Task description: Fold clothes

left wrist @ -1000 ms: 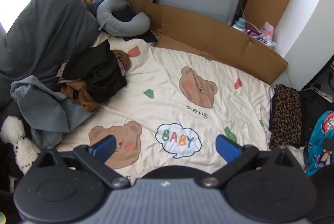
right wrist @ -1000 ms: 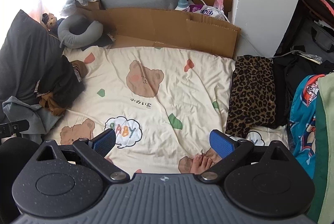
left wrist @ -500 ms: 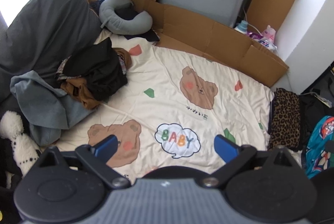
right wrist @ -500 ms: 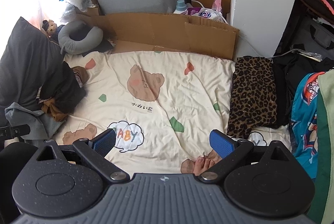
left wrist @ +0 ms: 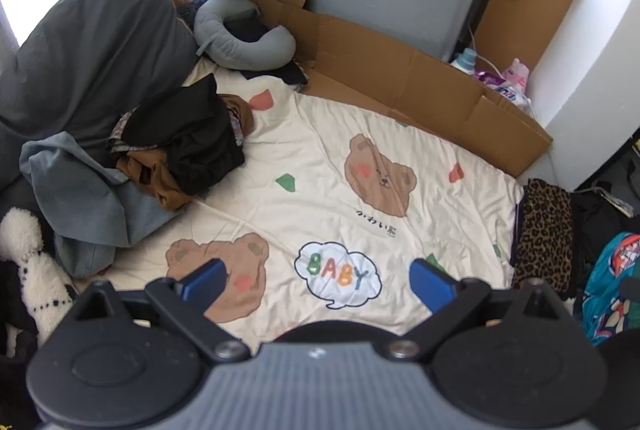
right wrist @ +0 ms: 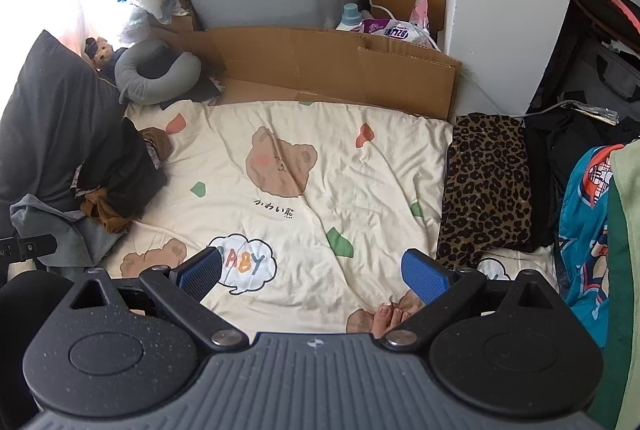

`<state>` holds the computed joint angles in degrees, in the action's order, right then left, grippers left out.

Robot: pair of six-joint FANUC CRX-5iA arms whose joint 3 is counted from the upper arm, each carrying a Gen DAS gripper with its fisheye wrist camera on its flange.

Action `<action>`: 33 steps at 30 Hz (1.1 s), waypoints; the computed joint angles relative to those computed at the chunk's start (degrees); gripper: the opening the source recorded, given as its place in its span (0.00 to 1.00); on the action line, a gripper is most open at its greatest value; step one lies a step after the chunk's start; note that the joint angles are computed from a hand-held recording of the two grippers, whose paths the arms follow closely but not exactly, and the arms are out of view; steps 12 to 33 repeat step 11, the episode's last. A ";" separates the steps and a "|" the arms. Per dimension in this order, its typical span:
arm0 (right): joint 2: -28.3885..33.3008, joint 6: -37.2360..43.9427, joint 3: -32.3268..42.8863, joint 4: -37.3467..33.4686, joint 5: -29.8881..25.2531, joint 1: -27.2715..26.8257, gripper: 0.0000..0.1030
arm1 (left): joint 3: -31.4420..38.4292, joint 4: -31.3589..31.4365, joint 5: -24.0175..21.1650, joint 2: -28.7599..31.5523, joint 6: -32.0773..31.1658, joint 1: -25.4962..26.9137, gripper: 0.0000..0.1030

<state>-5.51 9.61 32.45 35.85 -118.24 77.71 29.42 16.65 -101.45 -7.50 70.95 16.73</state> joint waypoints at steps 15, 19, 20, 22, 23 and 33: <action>-0.75 -0.92 -1.14 1.22 0.45 0.78 0.97 | -0.59 0.97 0.54 -0.09 -0.31 1.24 0.96; -0.75 -0.92 -1.14 1.22 0.45 0.78 0.97 | -0.59 0.97 0.54 -0.09 -0.31 1.24 0.96; -0.75 -0.92 -1.14 1.22 0.45 0.78 0.97 | -0.59 0.97 0.54 -0.09 -0.31 1.24 0.96; -0.75 -0.92 -1.14 1.22 0.45 0.78 0.97 | -0.59 0.97 0.54 -0.09 -0.31 1.24 0.96; -0.75 -0.92 -1.14 1.22 0.45 0.78 0.97 | -0.59 0.97 0.54 -0.09 -0.31 1.24 0.96; -0.75 -0.92 -1.14 1.22 0.45 0.78 0.97 | -0.59 0.97 0.54 -0.09 -0.31 1.24 0.96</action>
